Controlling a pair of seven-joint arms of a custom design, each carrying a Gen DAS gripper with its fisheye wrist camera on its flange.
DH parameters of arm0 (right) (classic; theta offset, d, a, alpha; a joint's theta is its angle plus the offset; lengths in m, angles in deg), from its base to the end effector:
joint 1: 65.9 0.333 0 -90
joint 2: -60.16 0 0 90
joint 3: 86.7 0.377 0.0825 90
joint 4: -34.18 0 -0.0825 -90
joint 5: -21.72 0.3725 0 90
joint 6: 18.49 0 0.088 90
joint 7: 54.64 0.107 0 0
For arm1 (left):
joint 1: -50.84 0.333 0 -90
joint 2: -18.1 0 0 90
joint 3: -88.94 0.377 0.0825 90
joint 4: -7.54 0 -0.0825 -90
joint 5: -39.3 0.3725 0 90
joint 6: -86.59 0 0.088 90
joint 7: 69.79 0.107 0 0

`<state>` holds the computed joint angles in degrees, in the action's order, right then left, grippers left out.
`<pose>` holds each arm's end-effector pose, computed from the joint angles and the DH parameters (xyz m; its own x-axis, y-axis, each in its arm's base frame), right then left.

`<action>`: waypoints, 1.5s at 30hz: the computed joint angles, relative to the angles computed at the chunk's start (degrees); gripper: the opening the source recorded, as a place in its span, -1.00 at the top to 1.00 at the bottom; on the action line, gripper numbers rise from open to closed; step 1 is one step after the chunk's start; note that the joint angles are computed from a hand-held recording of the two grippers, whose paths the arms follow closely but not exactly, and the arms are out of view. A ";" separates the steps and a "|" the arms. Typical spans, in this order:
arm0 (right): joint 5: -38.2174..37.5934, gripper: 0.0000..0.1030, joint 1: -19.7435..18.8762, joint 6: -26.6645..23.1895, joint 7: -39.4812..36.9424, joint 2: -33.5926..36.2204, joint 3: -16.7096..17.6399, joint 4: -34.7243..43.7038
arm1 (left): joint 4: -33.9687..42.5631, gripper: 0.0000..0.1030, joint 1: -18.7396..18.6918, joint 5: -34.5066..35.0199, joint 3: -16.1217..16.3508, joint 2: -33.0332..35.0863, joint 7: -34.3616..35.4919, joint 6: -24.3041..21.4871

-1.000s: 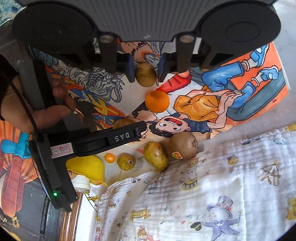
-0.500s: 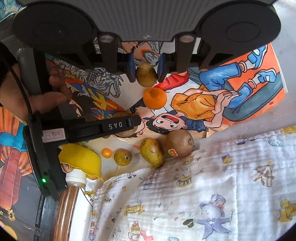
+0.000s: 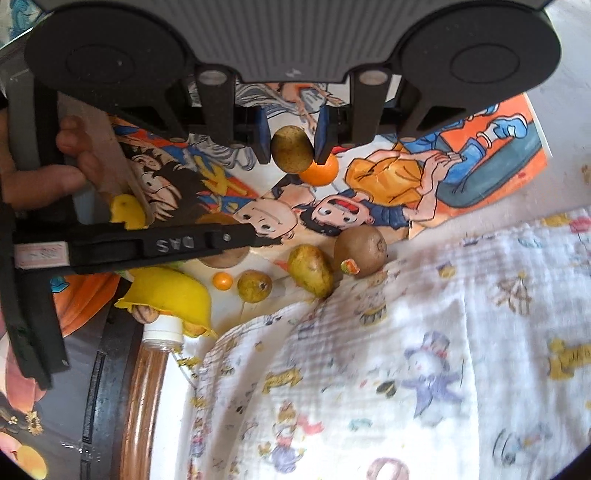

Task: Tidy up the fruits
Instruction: 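Carry both brown fruits over the metal tray and lower them with both tools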

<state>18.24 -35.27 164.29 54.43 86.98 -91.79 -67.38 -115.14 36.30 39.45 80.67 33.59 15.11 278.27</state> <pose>0.6460 0.3289 0.4756 0.2889 -0.9400 -0.1817 -0.6074 -0.0332 -0.7937 0.5820 -0.2362 0.4605 -0.3333 -0.9366 0.1081 -0.5902 0.1179 -0.7986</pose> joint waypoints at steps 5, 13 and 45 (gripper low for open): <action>0.13 0.03 4.73 4.15 1.30 -5.82 -5.76 -8.19 | -1.11 0.47 0.96 1.16 -1.80 -2.72 0.56 -1.10; 9.52 0.03 23.89 11.02 -5.19 -14.27 -25.62 -22.05 | -0.53 0.47 6.57 3.24 -9.73 -6.72 2.55 -5.10; 30.23 0.03 21.35 24.43 -28.64 -16.52 -26.36 -39.19 | 28.13 0.47 -12.49 7.47 -1.55 16.74 -1.20 -15.77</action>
